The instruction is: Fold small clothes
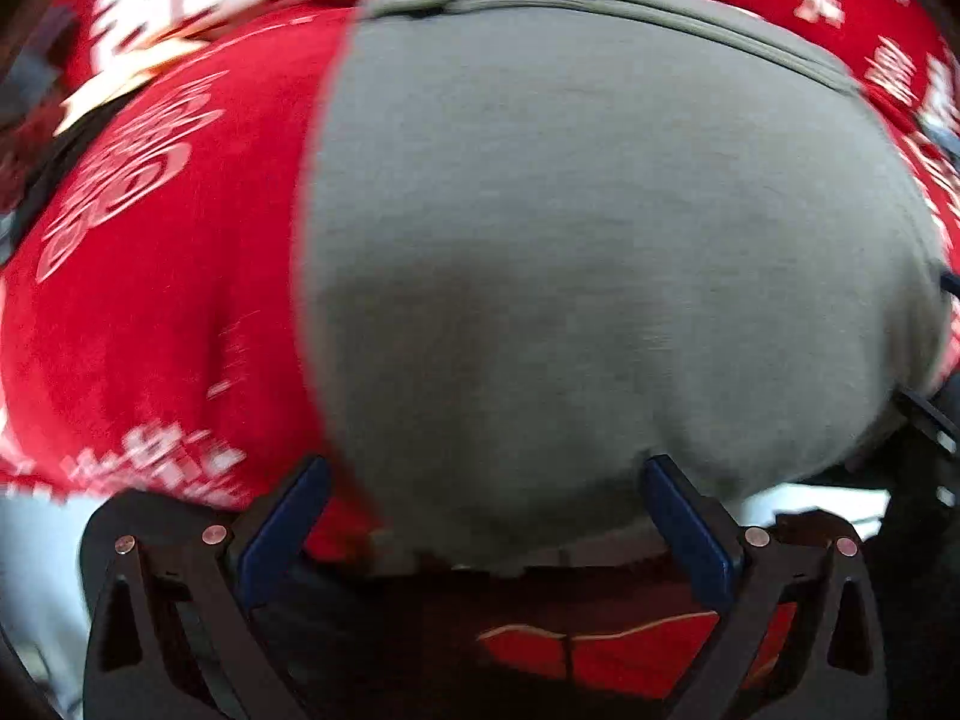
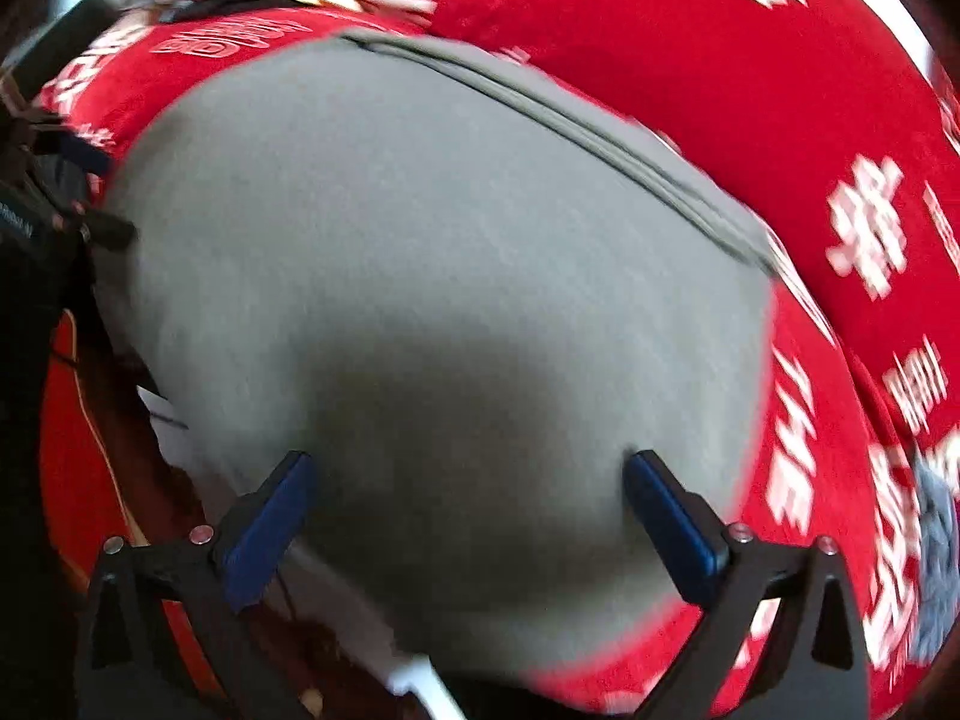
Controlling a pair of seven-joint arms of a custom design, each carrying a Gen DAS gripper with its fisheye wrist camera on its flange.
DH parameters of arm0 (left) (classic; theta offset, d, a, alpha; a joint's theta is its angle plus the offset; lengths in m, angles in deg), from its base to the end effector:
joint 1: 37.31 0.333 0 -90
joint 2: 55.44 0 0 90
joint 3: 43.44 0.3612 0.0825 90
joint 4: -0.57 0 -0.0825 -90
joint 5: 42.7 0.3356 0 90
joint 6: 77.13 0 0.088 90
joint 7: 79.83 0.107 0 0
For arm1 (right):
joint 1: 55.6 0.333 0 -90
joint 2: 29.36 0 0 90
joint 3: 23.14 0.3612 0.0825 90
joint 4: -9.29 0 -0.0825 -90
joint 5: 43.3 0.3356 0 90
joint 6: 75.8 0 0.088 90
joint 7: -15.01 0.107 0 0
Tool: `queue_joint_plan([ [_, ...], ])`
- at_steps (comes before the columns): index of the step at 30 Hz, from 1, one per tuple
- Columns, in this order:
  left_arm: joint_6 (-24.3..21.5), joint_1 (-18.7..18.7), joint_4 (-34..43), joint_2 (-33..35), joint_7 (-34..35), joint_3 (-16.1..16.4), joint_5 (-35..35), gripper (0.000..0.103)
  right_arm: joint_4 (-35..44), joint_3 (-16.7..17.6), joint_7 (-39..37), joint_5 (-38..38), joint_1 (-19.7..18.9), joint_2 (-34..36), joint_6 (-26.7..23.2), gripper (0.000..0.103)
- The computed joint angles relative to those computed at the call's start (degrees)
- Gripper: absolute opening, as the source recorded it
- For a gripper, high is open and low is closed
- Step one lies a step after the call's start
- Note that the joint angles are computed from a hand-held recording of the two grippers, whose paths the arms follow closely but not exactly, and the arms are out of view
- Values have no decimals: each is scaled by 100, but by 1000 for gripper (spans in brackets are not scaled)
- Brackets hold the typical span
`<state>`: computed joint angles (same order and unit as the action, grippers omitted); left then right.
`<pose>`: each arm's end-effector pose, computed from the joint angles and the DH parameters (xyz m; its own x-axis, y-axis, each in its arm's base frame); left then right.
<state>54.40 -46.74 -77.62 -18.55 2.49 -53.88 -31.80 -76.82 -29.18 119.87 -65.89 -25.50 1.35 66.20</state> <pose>0.7051 -0.2108 0.4323 -0.2587 -0.9657 -0.0245 -0.9202 0.2541 -0.2979 0.6466 0.3095 0.4655 0.3498 -0.8916 0.2877 -0.7752 -0.4479 -0.4455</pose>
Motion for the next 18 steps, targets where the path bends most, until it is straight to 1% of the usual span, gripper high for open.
queue_joint_plan([
  [1, 23, 56, -55, -41, -93, -3, -94, 103, -183, -15, 154, 88, -19, -158, -23, 102],
  [2, -45, 183, -35, -38, -141, -76, -323, 103, -373, 49, 244, 293, -126, -320, -11, 102],
  [4, -285, 319, 122, 67, -195, -160, -629, 103, -566, 268, 288, 911, -425, -501, -132, 102],
  [5, -468, 359, 249, 150, -176, -189, -729, 103, -632, 382, 229, 1208, -570, -528, -130, 102],
  [6, -809, 386, 512, 311, -101, -242, -837, 103, -656, 488, 150, 1507, -702, -527, -159, 99],
  [7, -1142, 395, 774, 467, 15, -298, -925, 103, -619, 542, 82, 1682, -759, -485, -265, 92],
  [8, -1274, 408, 851, 515, 127, -323, -976, 102, -537, 465, 211, 1581, -633, -418, -423, 92],
  [9, -1334, 375, 889, 532, 225, -323, -967, 92, -429, 359, 317, 1386, -510, -358, -563, 87],
  [10, -1353, 336, 890, 520, 289, -304, -940, 91, -318, 272, 429, 1190, -391, -318, -708, 78],
  [11, -1286, 288, 820, 468, 309, -272, -896, 84, -267, 203, 543, 1025, -309, -298, -807, 73],
  [12, -1212, 274, 720, 398, 344, -272, -894, 75, -225, 141, 681, 874, -241, -287, -899, 55],
  [13, -1146, 266, 619, 323, 379, -270, -890, 70, -232, 75, 854, 725, -188, -314, -962, 27],
  [14, -1123, 238, 576, 272, 372, -277, -903, 58, -327, 118, 898, 763, -251, -402, -921, 5],
  [15, -1109, 264, 608, 296, 422, -272, -922, 47, -518, 316, 785, 1143, -471, -537, -721, 4],
  [16, -1036, 309, 475, 216, 456, -274, -957, 42, -682, 340, 870, 1214, -497, -639, -579, 4],
  [17, -1015, 319, 430, 176, 436, -263, -979, 33, -691, 361, 855, 1240, -527, -668, -550, 4],
  [18, -1079, 370, 498, 189, 470, -274, -1038, 28, -726, 395, 826, 1290, -560, -693, -489, 4],
])
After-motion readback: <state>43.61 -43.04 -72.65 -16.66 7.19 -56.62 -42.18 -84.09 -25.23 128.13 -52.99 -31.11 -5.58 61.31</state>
